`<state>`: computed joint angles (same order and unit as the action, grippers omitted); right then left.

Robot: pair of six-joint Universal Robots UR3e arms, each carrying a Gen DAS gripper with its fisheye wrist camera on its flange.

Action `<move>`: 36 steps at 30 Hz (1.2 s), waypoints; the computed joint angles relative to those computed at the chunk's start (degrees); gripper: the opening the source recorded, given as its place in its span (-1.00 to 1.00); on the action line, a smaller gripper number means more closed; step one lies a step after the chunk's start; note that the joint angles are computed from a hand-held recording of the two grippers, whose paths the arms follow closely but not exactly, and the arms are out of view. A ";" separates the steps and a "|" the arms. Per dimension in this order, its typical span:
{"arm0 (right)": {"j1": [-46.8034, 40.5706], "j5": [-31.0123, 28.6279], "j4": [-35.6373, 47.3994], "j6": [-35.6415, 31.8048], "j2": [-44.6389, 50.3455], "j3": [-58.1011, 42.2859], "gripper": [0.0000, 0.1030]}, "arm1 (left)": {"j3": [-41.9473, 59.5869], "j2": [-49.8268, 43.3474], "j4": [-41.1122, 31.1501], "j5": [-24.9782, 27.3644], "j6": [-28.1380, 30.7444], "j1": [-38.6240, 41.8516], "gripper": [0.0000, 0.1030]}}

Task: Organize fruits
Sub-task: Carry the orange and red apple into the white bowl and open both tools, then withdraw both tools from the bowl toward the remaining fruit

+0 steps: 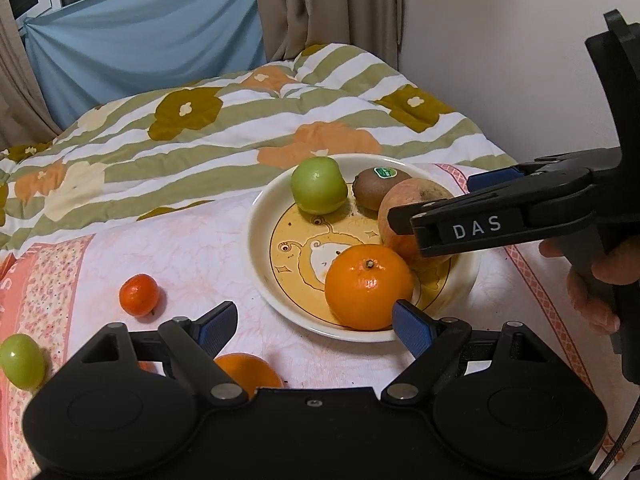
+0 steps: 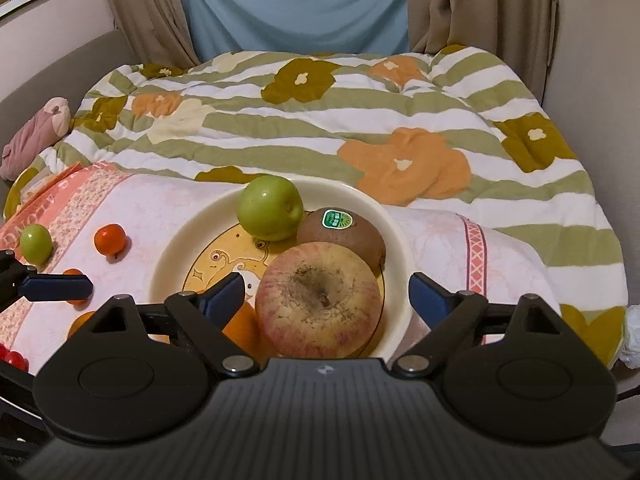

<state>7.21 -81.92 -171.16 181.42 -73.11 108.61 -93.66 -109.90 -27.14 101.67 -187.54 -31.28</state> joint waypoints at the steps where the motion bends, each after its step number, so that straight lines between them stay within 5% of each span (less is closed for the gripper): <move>1: 0.21 -0.43 0.09 -0.15 -0.67 0.26 1.00 | -0.38 0.52 0.13 0.25 -0.01 -0.14 0.70; 12: 4.60 -4.92 3.48 0.08 -8.67 1.09 1.00 | -5.27 9.00 -1.41 4.46 -2.32 -1.51 0.70; 23: 15.90 -15.55 12.50 10.67 -17.70 -1.08 1.00 | -18.82 29.25 -3.12 6.05 -2.37 0.73 0.85; 29: 24.81 -23.16 17.79 17.76 -17.35 -5.89 1.00 | -25.81 41.90 -6.21 4.53 0.81 4.89 0.94; 36: 36.21 -32.54 21.54 24.31 -11.71 -12.99 1.00 | -34.73 60.15 -14.53 -4.92 8.52 18.05 0.94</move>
<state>43.42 -114.47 -149.63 205.73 -84.82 95.61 -128.39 -49.75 -41.67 96.76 -179.02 -13.23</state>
